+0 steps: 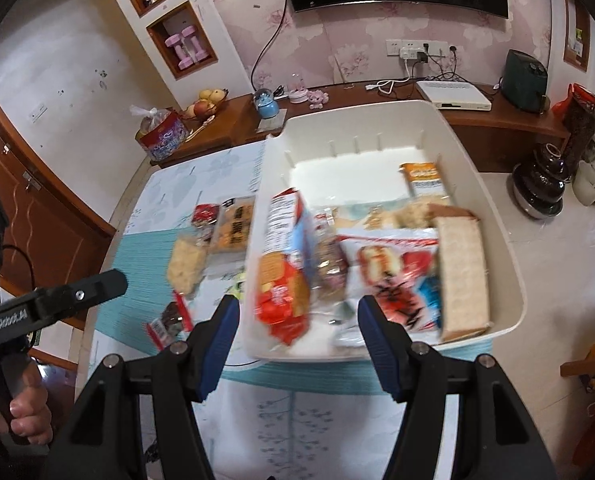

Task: Organize snacks
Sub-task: 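Withdraw both open tools from the tray toward the remaining snacks, then grasp the clear bag of yellow cake with the left tool while the right tool grasps the red-striped jerky packet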

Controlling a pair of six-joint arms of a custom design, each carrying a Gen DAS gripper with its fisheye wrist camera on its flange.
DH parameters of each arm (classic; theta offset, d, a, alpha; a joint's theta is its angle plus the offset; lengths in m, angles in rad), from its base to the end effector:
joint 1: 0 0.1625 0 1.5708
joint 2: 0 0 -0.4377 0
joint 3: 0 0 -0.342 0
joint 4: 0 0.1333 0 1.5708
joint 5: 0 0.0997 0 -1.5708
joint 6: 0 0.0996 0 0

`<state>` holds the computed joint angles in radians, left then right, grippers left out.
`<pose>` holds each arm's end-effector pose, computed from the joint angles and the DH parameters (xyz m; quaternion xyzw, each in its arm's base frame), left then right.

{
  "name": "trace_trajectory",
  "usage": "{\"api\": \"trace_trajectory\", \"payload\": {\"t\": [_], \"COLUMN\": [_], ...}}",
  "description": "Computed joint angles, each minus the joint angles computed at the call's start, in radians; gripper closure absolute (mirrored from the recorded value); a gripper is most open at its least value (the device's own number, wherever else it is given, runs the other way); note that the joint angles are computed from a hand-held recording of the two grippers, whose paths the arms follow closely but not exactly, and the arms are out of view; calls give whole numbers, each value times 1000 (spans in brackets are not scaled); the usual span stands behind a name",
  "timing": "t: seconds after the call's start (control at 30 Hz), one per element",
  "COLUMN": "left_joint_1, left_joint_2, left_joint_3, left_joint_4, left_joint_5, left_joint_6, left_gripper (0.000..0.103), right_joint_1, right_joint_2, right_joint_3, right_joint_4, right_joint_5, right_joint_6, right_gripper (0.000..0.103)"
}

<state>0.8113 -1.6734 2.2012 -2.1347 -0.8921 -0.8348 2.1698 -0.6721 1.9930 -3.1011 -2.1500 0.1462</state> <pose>-0.1011 -0.3909 0.3518 -0.0415 0.9419 -0.2500 0.2204 0.3706 -0.4032 0.0428 0.1849 -0.9355 0.1967 0.2281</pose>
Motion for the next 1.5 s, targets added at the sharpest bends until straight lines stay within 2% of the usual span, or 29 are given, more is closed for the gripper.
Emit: {"api": "trace_trajectory", "payload": {"t": [0.17,0.4,0.6,0.8,1.07,1.23,1.5], "left_joint_1": [50,135,221,297,386,412,475], "left_joint_2": [-14,25,94,165,249,276,308], "left_joint_3": [-38,-93,-124,-135,-164,-168,-197], "left_joint_4": [53,63,29,-37,-90,-124,-155], "left_joint_5": [-6,-4,-30,-49,-107,-103,-146], "left_joint_6": [86,279,447,575,632,664,689], "left_gripper": [35,28,28,28,28,28,28], "right_joint_1": [33,68,108,128,129,130,114], "right_joint_2": [56,149,239,324,426,495,545], "right_joint_3": [-29,-81,-120,-139,-200,-266,-338], "right_joint_4": [14,44,51,-28,-76,-117,-92], "right_joint_5": [23,41,18,27,19,17,-2], "right_joint_6": [81,170,188,156,149,111,115], "right_gripper": [41,41,41,41,41,41,40]}}
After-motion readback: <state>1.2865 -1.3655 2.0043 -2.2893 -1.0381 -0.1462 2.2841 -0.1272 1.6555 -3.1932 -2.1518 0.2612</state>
